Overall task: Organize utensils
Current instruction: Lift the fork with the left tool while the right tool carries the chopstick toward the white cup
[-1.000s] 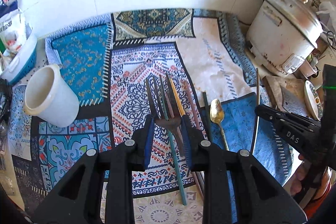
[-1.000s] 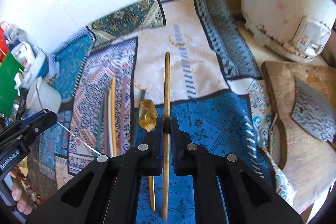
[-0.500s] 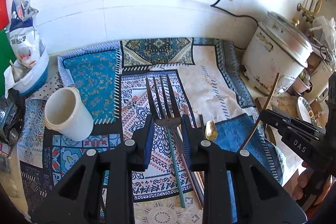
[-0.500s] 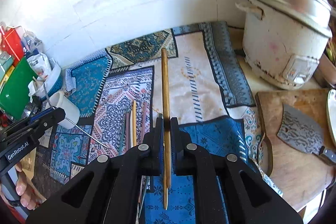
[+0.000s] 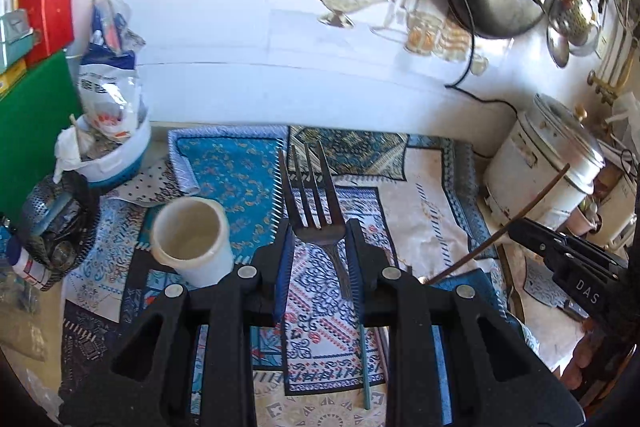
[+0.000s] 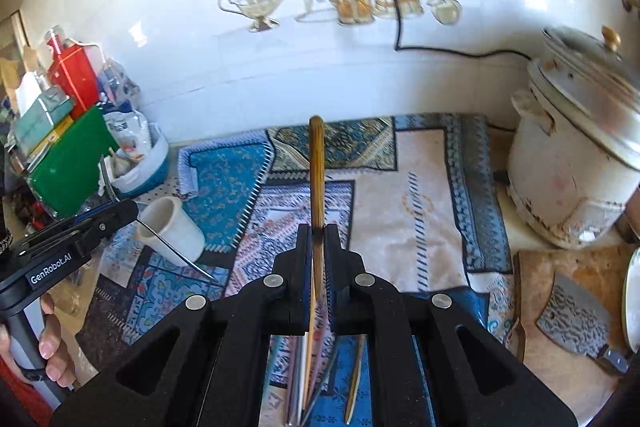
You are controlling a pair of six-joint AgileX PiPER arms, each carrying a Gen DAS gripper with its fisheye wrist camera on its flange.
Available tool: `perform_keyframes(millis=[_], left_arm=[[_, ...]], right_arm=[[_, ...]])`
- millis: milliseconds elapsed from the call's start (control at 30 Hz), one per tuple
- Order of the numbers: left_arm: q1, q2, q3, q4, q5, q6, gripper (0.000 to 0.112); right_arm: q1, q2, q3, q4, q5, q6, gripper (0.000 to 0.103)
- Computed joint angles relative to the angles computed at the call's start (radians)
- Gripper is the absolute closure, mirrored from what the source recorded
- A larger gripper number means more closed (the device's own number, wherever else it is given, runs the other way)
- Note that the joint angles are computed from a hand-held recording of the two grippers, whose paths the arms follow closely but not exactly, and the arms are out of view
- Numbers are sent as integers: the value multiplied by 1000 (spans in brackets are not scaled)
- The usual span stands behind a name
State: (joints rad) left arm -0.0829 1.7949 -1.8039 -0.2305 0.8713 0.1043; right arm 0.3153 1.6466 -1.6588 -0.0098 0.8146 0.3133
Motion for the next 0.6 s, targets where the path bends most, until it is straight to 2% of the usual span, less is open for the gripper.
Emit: perform_keyframes(millis=[367,467,600], left_arm=[[155,33,-135,-33,52,58,88],[193,67,-202,-46,76,82,88],[239,136,-321,-64,122,101,88]], right_arm=[[109,177,-335,-21,98,47,98],[143,245,-472,-44,139,66,98],[185,387,-745,-66,239,74,98]])
